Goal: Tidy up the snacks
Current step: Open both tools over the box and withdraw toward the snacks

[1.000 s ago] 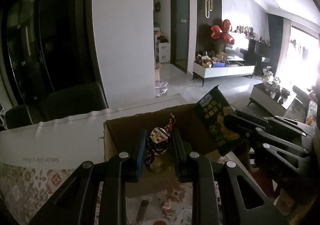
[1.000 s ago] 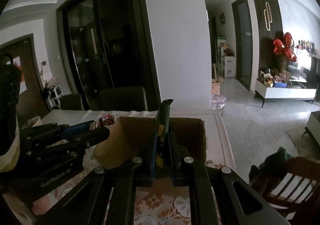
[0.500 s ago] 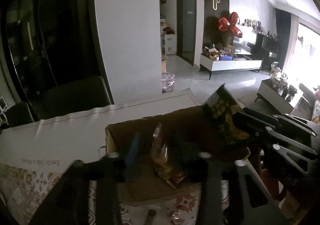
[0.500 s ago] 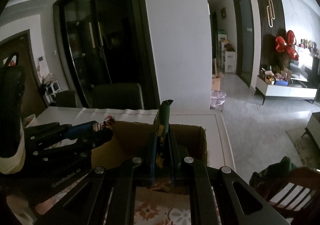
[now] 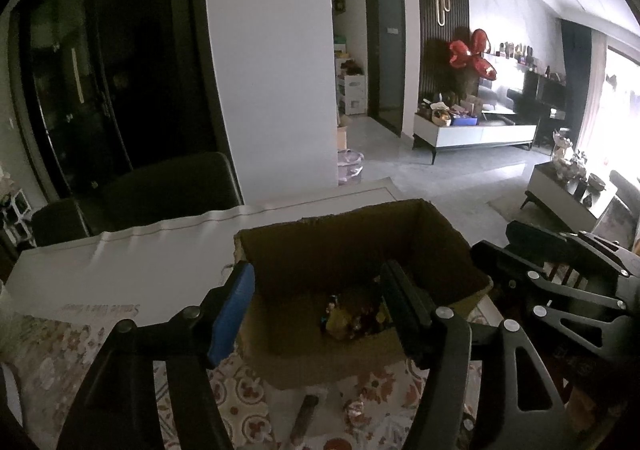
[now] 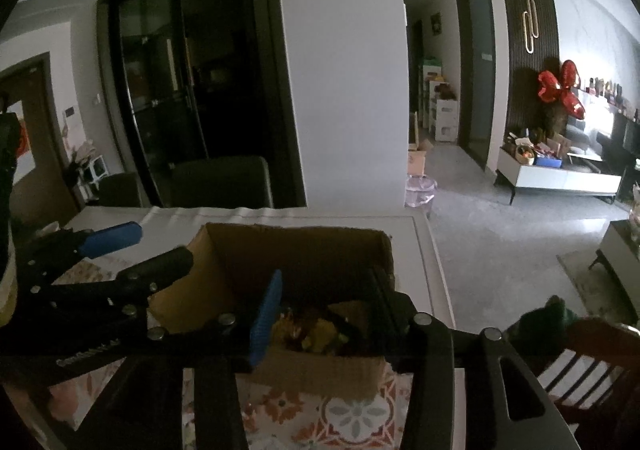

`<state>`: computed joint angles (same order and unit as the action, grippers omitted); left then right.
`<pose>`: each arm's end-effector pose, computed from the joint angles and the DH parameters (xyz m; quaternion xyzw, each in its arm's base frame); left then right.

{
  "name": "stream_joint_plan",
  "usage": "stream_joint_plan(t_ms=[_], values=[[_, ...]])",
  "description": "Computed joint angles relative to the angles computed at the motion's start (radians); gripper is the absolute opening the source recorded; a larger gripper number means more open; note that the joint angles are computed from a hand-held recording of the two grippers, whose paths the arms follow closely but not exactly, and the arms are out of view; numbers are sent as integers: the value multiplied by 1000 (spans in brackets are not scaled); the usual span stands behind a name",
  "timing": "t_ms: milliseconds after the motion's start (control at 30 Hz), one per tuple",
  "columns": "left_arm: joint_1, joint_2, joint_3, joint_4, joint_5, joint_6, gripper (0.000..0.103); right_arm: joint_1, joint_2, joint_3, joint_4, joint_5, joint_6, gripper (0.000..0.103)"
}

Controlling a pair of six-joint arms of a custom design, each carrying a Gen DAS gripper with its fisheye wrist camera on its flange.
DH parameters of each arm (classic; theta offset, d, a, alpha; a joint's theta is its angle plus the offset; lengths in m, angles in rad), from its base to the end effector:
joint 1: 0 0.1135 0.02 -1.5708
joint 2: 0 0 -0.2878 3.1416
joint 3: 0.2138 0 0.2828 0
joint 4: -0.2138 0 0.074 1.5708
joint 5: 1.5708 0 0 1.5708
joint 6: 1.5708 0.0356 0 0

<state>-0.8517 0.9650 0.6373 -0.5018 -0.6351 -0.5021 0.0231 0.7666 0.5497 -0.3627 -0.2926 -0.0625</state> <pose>0.1519 -0.1414 0.2422 0.0426 0.8917 0.0113 0.4505 0.1857 0.0146 0.2531 -0.1065 0.8665 0.1189 0.4729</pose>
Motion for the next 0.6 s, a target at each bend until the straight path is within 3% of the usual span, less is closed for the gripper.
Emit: stream_joint_plan(t_ms=[300, 500, 600], values=[[-185, -90, -16, -158, -135, -146, 65, -36, -167, -33, -140, -41, -21, 45], [-327, -114, -20, -300, -212, -326, 65, -22, -311, -62, -239, -17, -28, 45], [-411, -107, -22, -361, -229, -430, 65, -52, -384, -76, -304, -55, -43, 45]])
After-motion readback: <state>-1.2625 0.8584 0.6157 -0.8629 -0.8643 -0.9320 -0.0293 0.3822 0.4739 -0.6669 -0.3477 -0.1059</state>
